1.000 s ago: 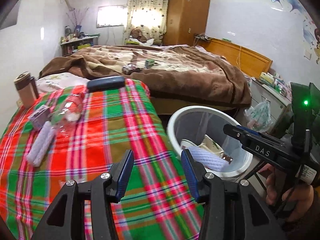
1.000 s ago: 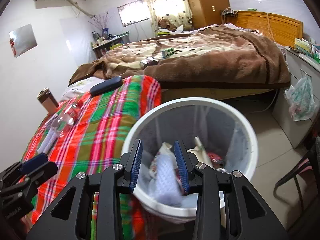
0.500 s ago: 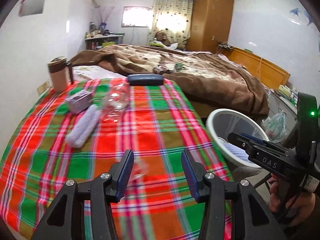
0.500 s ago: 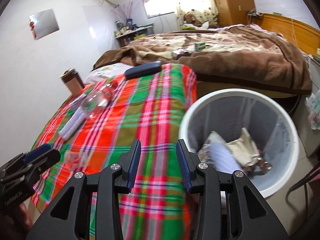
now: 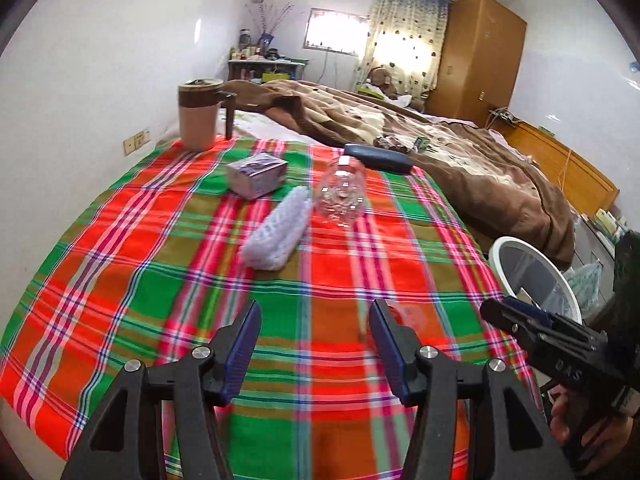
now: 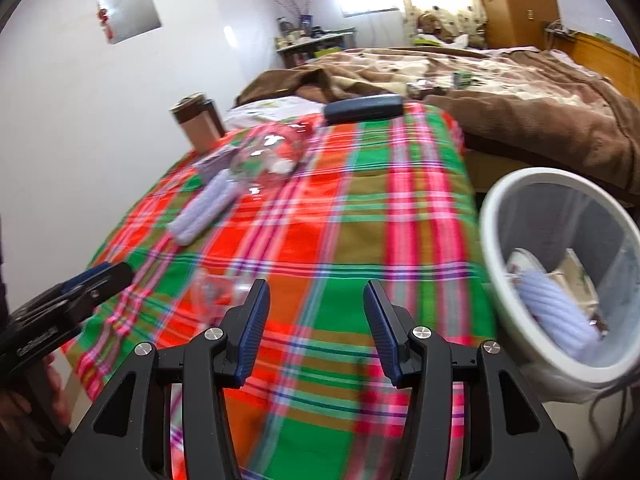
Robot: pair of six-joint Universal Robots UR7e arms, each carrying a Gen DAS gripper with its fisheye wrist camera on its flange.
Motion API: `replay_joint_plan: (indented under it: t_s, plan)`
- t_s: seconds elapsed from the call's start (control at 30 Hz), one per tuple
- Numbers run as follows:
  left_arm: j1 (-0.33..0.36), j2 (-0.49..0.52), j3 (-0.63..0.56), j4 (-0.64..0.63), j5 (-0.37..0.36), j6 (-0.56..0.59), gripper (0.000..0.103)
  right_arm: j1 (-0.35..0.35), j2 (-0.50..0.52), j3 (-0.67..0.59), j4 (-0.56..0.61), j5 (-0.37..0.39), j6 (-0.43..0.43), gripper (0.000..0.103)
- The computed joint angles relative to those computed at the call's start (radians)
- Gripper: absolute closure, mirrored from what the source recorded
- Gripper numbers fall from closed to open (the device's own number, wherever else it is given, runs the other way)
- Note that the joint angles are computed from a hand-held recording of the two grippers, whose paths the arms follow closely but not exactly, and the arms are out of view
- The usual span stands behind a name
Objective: Collect trash
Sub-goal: 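Move both open tools back over the bed toward the clear cup and foam net, then grasp the clear plastic cup with the right tool while the left tool grasps the second foam net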
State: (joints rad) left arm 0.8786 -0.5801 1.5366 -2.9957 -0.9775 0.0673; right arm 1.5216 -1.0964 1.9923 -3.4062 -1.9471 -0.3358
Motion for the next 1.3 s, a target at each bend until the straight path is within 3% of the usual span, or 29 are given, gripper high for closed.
replay_joint_plan:
  t_s: [0.33, 0.53, 0.7, 1.13, 1.3]
  plan:
    - [0.043, 0.002, -0.039, 0.035, 0.008, 0.002, 0.047, 0.046, 0.069, -0.057, 0.064, 0.014, -0.034, 0.047]
    - [0.062, 0.016, -0.084, 0.067, -0.007, 0.01, 0.047, 0.06, 0.115, -0.105, 0.103, -0.034, -0.038, 0.047]
    - [0.075, 0.047, -0.151, 0.109, -0.011, 0.028, 0.041, 0.064, 0.135, -0.138, 0.137, -0.075, -0.029, 0.047]
    - [0.095, 0.165, -0.364, 0.256, -0.03, 0.078, 0.041, 0.058, 0.149, -0.166, 0.158, -0.111, -0.028, 0.047]
    - [0.1, 0.212, -0.451, 0.326, -0.033, 0.088, 0.041, 0.053, 0.141, -0.166, 0.173, -0.092, -0.023, 0.058]
